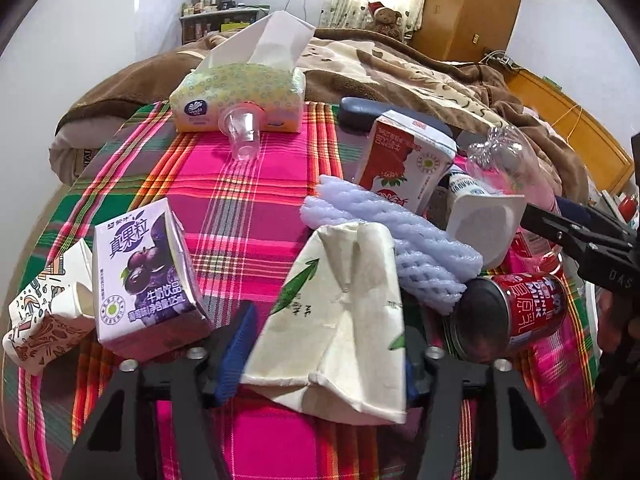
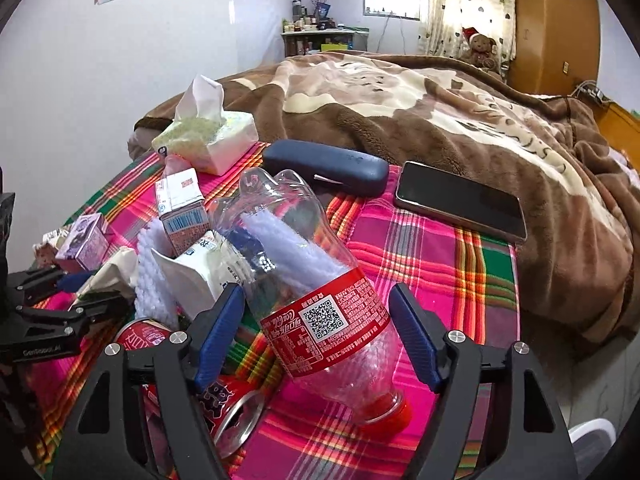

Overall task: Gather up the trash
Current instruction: 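Grasp the red-labelled plastic bottle with the right tool while the left tool grasps the paper bag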

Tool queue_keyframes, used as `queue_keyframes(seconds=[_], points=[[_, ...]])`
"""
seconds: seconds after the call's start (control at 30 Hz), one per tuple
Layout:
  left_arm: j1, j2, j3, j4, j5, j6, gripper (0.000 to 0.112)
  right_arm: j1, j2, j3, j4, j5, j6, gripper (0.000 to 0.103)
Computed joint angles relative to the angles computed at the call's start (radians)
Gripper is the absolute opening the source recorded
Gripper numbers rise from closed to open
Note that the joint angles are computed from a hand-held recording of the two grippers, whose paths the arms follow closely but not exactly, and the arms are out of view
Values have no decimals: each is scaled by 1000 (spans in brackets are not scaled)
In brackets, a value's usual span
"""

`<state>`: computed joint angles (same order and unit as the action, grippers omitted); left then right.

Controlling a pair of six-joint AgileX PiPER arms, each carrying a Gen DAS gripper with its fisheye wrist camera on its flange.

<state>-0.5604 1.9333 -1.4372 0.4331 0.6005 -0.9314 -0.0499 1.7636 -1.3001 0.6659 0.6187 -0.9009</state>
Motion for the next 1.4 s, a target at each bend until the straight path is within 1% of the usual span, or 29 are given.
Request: queue_keyframes(seconds=[0.03,0.07,0.1,0.2,0.27,0.4,0.47,0.53,0.6,0.73,0.8,0.9,1.07,1.2,1.3,1.4], points=[[2,-6,8,-2,-6,-4,54,-2,0,0,3,5,2,76],[3,-12,13,-9,-14,-3,48,-2,1,-1,4,7,8,75],[1,-14,14,-11,-14,-2,45,-5,-1,1,12,11,6,75],[-14,-23,17,8,-10,-23,37,-17,-7,6,33,21,9,71],[-25,-32,24,24,-13,-46,37,-26,-15,9,48,30,4,69],[-41,-43,34,38,-21,-68,37,-34,-33,13,13,53,26,67],[-47,-49,41,33,-27,-76,37,-48,-46,21,20,64,28,66],[-51,-56,50,33,-35,-84,37,-66,-45,7,11,96,56,66],[-59,-65,57,38,-39,-98,37,-93,-44,3,52,131,34,65],[-78,-83,67,59,-38,-124,37,-136,-37,-10,99,215,40,64],[-85,-90,71,67,-38,-134,37,-133,-25,-30,64,244,83,64],[-95,-94,74,78,-36,-154,37,-122,0,-46,26,239,120,64],[-102,-94,79,71,-32,-156,37,-96,13,-33,-31,183,164,65],[-103,-85,69,57,-26,-146,37,-93,11,-21,-23,170,145,65],[-105,-80,62,56,-23,-152,37,-77,15,-19,-53,173,142,68],[-110,-80,58,57,-21,-157,37,-62,-7,22,-59,119,131,68]])
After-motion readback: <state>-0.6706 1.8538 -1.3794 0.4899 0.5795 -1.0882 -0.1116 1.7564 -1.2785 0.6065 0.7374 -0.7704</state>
